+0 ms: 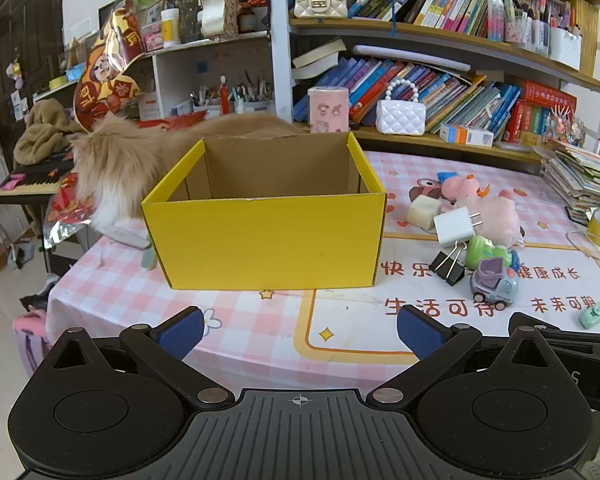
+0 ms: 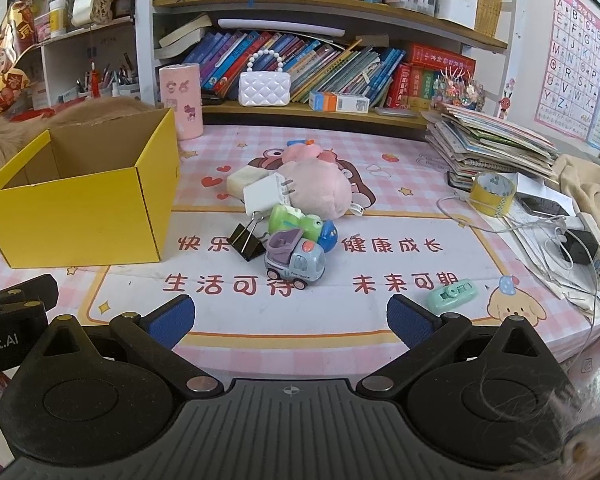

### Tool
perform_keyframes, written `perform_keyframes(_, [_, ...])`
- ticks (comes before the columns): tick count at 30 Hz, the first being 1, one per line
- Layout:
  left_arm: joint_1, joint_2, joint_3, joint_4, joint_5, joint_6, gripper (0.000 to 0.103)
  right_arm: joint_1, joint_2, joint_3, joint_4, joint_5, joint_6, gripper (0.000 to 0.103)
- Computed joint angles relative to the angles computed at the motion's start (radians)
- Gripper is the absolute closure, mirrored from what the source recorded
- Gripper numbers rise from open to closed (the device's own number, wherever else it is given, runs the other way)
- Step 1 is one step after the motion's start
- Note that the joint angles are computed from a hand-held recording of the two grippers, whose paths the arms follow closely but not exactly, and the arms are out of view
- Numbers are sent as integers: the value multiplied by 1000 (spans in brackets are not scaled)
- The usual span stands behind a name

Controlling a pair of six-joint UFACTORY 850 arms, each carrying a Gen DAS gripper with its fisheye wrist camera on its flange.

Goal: Organize objects
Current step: 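Move both tools toward the toys beside the yellow box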

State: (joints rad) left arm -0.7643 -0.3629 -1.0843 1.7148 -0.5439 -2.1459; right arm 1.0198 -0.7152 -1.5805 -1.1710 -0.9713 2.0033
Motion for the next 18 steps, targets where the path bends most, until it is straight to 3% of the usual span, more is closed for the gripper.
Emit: perform_keyframes(18, [6, -13, -14, -14, 8, 23, 0, -6, -9, -13, 7, -1, -12, 0])
